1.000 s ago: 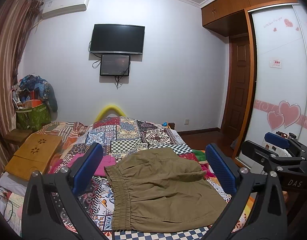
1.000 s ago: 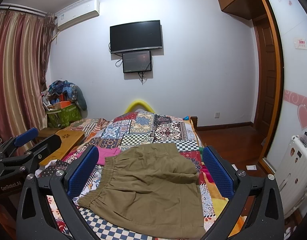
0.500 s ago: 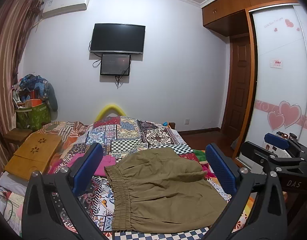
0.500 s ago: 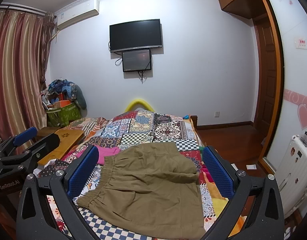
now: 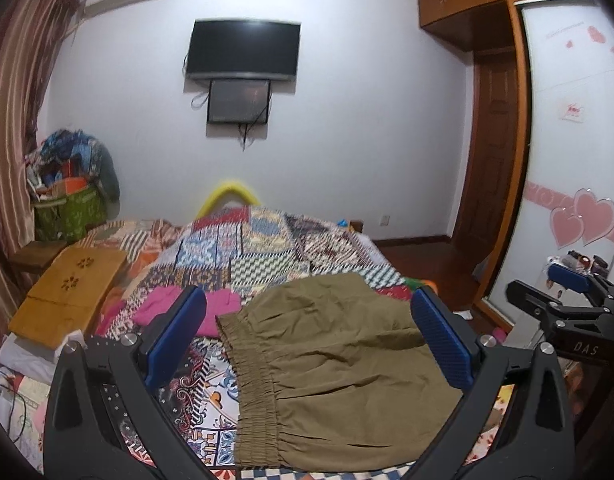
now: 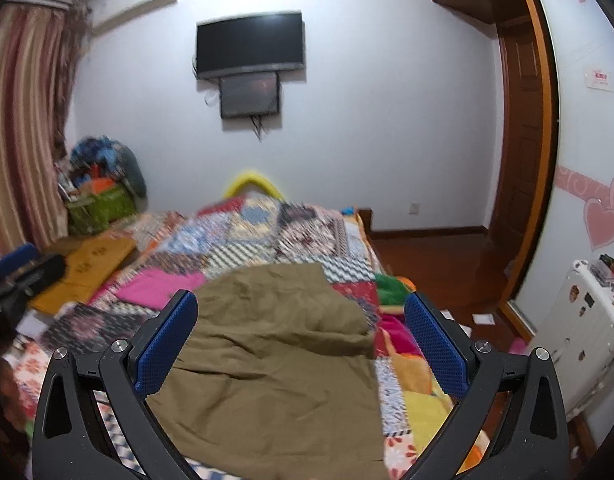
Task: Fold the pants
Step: 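Lower both tools and grasp the pants waistband edges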
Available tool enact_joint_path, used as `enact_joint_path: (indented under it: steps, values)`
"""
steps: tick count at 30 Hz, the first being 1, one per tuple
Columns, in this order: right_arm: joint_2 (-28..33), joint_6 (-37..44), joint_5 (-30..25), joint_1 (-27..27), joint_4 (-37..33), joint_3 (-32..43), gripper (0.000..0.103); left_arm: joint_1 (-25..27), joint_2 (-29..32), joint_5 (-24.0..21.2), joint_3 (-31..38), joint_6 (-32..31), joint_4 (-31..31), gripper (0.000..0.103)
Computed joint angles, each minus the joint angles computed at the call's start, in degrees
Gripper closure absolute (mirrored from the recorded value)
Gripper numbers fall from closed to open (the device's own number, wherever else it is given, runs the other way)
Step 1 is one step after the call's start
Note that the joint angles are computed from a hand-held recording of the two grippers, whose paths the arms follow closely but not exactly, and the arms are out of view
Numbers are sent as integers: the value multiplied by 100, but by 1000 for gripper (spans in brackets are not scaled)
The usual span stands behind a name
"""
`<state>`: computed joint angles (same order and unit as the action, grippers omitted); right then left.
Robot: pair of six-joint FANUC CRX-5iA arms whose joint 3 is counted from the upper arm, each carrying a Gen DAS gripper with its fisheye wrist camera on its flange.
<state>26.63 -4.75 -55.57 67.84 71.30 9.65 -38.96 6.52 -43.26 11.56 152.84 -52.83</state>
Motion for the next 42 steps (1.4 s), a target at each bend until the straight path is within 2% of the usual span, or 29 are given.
enact_joint_path:
  steps: [6,10,16,20,23,27,30,34,37,41,42]
  values:
    - [183,648,-41,-203,-898,300,0,791,366,226,38,-728,1054,1]
    - [349,1137,-53,-391,-1468,580,0,1341,740,319,130,-1280,1824,11]
    - [663,1820,-65,-665,-1889,1029,0,1947,1412,228,493,-1990,2555,24]
    - [876,2224,163,-917,-2125,1331,6,2317,1867,263,770,-2598,3217,31]
    - [1131,2586,198,-1100,-2559,1731,12,2481,2170,257,960,-3073,3680,35]
    - [1577,3259,-76,-1301,-3320,2504,22,2515,2600,46,1411,-3393,3716,36]
    - [1801,3828,-101,-1442,-3920,2966,23,2616,2848,20,1601,-3643,3994,38]
    - [2180,4570,-419,-1551,-4666,3677,23,2819,3101,122,1578,-4263,4901,44]
    - [2322,4859,-567,-1574,-4994,3877,23,2853,3191,160,1482,-4677,5393,44]
    - [2264,5005,-424,-1630,-5325,3750,24,2784,3234,62,1398,-5014,5670,44]
    - [2240,5042,-384,-1652,-5419,3728,31,2763,3210,58,1359,-5018,5665,44]
